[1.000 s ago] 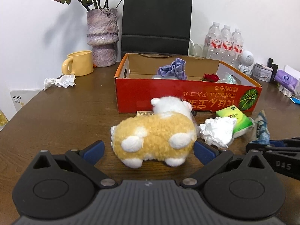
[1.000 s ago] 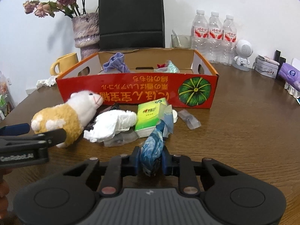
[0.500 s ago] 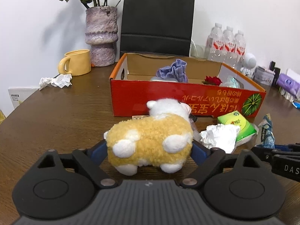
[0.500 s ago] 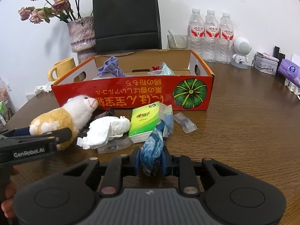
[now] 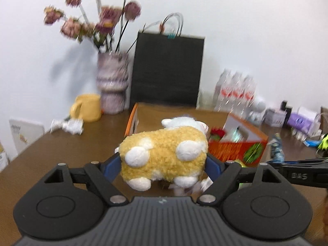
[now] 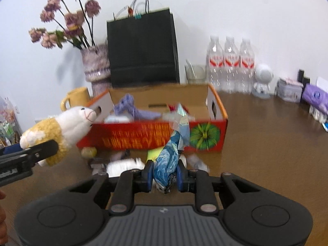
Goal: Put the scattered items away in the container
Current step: 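Drop the plush toy with the left tool while the right drops the blue packet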
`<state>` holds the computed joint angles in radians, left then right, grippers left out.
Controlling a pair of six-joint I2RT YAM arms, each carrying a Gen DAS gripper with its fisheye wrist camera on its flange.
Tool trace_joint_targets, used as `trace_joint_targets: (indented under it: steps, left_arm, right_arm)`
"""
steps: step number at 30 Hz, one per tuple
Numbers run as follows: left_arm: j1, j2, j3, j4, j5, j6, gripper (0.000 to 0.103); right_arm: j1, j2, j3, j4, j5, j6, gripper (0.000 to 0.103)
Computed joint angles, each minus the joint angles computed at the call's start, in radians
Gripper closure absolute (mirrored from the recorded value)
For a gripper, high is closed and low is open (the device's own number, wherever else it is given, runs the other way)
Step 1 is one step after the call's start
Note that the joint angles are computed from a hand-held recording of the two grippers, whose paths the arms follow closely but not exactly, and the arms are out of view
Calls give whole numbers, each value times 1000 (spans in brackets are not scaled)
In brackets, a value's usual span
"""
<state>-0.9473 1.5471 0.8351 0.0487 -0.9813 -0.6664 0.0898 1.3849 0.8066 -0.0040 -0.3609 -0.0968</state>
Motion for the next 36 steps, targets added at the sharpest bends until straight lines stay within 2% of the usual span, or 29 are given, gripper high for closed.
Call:
trace_joint_targets:
  steps: [4, 8, 15, 17, 22, 23, 24, 25, 26, 30, 36]
  left_arm:
    - [64, 24, 82, 76, 46, 148, 19]
    - [167, 108, 183, 129, 138, 229, 19]
    - [355, 331, 387, 145, 330, 223, 19]
    - [392, 386, 458, 95, 388, 215, 19]
    - [414, 435, 511, 70, 411, 228, 16]
    - [413, 440, 520, 56, 413, 233, 10]
    - [412, 444, 530, 42, 409, 235, 4]
    - [408, 449, 541, 24, 394, 235, 2]
    - [403, 455, 556, 1, 371, 235, 0]
    - [393, 463, 583, -47, 325, 231, 0]
    - [399, 468, 596, -74, 334, 213, 0]
  right_arm:
    - [12, 68, 124, -5, -4, 6, 82]
    - [31, 193, 282, 6, 3, 29, 82]
    - [62, 505, 620, -39, 18, 55, 82]
    - [67, 592, 729, -98, 19, 56, 82]
    - [81, 705, 870, -169, 45, 51, 79]
    - [83, 720, 889, -184, 51, 49, 68]
    - [84, 735, 908, -200, 66, 49, 43]
    - [87, 744, 921, -213, 84, 50, 27]
    - [91, 747, 923, -217, 104, 50, 5]
    - [94, 743, 923, -219, 142, 36, 2]
    - [87, 742, 929, -226, 135, 46, 2]
